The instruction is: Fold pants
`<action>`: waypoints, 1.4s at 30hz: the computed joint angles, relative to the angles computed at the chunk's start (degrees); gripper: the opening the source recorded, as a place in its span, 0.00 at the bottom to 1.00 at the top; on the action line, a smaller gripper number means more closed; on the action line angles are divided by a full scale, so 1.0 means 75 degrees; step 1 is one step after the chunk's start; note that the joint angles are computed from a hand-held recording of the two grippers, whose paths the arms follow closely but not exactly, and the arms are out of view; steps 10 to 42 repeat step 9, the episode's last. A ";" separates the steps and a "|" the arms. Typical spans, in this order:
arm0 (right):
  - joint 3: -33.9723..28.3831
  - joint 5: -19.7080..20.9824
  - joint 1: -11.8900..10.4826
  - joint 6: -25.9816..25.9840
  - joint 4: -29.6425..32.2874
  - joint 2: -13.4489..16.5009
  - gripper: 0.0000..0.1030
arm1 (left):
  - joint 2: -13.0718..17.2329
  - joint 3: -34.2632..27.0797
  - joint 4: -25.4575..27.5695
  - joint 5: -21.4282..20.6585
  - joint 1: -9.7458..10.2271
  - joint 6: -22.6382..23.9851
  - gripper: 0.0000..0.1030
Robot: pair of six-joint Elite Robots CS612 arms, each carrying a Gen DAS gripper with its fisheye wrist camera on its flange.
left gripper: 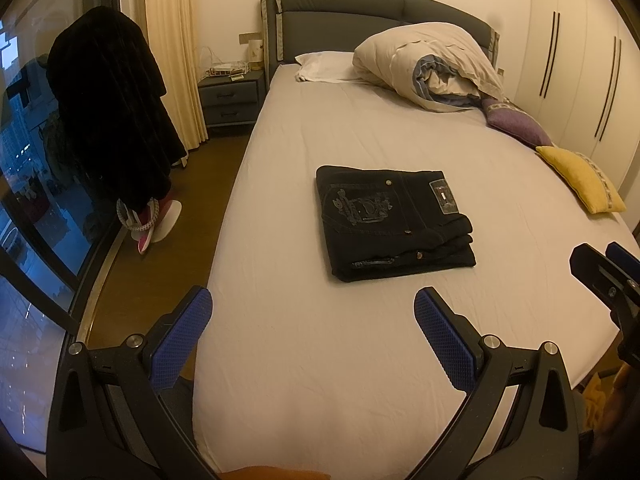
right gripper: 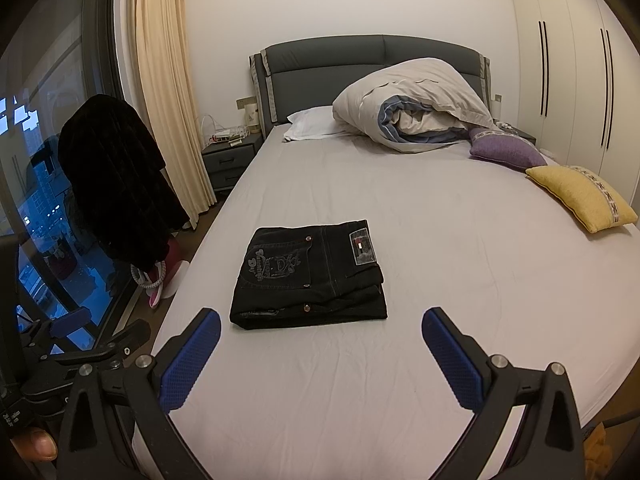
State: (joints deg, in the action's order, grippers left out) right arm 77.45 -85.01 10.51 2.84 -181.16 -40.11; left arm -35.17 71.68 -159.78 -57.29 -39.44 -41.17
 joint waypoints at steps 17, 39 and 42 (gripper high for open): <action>0.0020 0.0062 -0.0015 0.0058 0.0038 -0.0003 1.00 | 0.0021 -0.0031 0.0031 0.0091 0.0012 0.0169 1.00; 0.0020 0.0062 -0.0015 0.0058 0.0038 -0.0003 1.00 | 0.0021 -0.0031 0.0031 0.0091 0.0012 0.0169 1.00; 0.0020 0.0062 -0.0015 0.0058 0.0038 -0.0003 1.00 | 0.0021 -0.0031 0.0031 0.0091 0.0012 0.0169 1.00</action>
